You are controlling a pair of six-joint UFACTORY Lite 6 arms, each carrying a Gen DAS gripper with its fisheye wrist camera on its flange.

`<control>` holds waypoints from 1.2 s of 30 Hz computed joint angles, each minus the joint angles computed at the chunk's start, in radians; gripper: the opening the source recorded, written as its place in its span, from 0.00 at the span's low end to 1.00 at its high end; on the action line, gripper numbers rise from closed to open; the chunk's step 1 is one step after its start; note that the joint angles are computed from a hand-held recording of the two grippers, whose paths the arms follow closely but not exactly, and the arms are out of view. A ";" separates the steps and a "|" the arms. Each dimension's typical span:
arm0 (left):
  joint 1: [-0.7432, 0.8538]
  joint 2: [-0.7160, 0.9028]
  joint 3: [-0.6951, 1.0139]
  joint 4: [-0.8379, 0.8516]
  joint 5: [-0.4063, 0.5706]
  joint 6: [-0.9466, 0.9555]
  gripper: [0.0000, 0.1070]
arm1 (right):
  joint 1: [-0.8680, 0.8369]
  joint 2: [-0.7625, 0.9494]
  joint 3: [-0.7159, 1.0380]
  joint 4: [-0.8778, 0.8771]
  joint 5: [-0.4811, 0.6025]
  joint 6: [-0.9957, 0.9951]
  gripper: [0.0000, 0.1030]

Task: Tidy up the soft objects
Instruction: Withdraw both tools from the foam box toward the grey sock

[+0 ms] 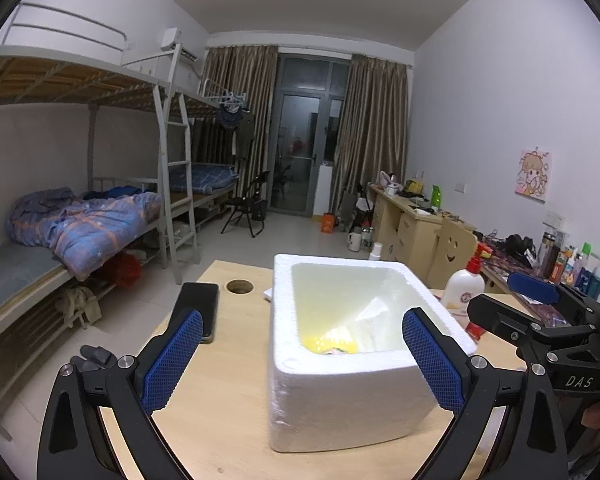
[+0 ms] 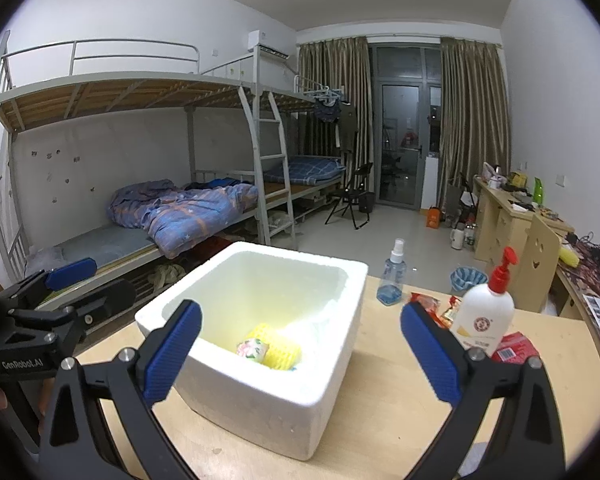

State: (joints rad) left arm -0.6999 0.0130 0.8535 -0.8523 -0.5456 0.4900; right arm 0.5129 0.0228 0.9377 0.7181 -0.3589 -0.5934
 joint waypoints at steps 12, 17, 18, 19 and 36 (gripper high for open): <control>-0.170 -0.168 -0.154 -0.164 -0.109 0.120 0.94 | 0.078 -0.220 -0.201 0.190 -0.088 -0.136 0.98; -0.251 -0.243 -0.234 -0.208 -0.155 0.131 0.94 | 0.156 -0.330 -0.300 0.335 -0.159 -0.242 0.99; -0.268 -0.248 -0.242 -0.213 -0.165 0.130 0.94 | 0.159 -0.352 -0.316 0.347 -0.165 -0.252 0.99; -0.289 -0.252 -0.246 -0.226 -0.176 0.139 0.94 | 0.171 -0.373 -0.334 0.361 -0.180 -0.256 0.99; -0.421 -0.255 -0.271 -0.200 -0.180 0.138 0.94 | 0.390 -0.544 -0.502 0.636 -0.444 -0.377 0.99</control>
State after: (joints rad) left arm -1.1206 -0.2423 0.5826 -1.0526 -0.7251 0.6283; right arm 0.9033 -0.5210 0.4357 1.3541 -0.8032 -0.9705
